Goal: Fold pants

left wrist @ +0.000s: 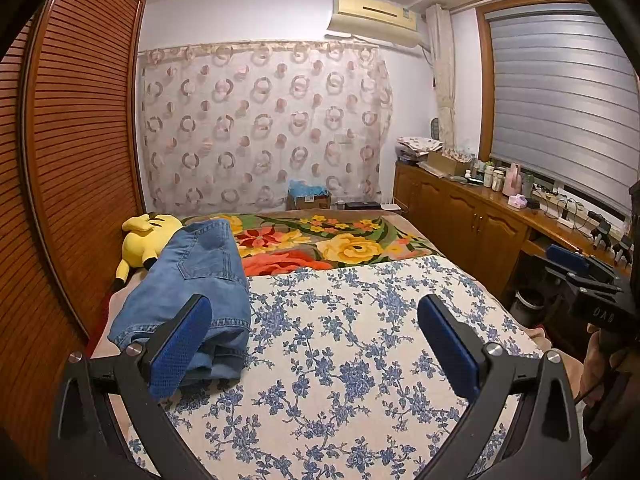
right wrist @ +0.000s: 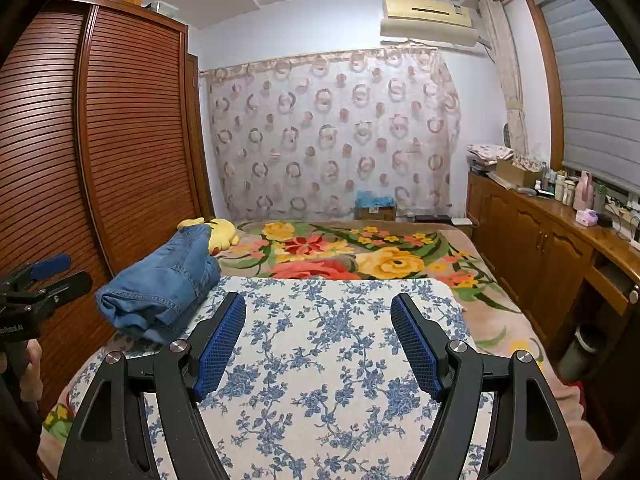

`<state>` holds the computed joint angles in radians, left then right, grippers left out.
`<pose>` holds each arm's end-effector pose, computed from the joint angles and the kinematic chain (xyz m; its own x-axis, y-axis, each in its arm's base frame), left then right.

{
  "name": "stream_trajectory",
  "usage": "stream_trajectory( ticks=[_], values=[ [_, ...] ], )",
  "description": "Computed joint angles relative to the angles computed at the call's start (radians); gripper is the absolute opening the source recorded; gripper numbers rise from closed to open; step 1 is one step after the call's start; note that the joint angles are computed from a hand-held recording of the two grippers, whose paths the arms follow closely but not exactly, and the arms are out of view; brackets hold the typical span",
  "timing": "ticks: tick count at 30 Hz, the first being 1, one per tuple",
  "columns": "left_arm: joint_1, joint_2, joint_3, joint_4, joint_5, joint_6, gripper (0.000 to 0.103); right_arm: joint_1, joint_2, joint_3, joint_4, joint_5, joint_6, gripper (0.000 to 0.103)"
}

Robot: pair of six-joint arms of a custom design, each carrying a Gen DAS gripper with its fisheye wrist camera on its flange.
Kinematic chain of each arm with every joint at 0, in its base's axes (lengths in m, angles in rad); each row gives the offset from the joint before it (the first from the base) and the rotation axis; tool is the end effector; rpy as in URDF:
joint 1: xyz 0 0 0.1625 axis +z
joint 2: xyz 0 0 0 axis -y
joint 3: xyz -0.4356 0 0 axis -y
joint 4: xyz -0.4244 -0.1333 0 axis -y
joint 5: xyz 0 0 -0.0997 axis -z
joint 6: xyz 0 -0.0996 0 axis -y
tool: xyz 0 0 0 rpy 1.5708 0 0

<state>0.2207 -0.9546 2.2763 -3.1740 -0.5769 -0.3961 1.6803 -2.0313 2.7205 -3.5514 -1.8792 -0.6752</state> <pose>-0.4085 -0.3138 0.0822 -0.6814 0.3628 -0.6356 0.7310 0.3797 -0.5669 0.1301 -0.2399 0.3525 -0.7454 -0.0262 0.6662 -0.6355 0.3302 -0.6980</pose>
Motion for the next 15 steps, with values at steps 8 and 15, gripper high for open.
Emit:
stream_trajectory(
  ticks=[8,15],
  values=[
    [0.000,0.000,0.000,-0.003,0.000,0.002,0.103,-0.008,-0.014,-0.008,0.017,0.008,-0.008,0.077],
    [0.000,0.000,0.000,-0.004,0.000,0.003,0.103,-0.033,-0.033,-0.004,0.032,0.036,-0.019,0.077]
  ],
)
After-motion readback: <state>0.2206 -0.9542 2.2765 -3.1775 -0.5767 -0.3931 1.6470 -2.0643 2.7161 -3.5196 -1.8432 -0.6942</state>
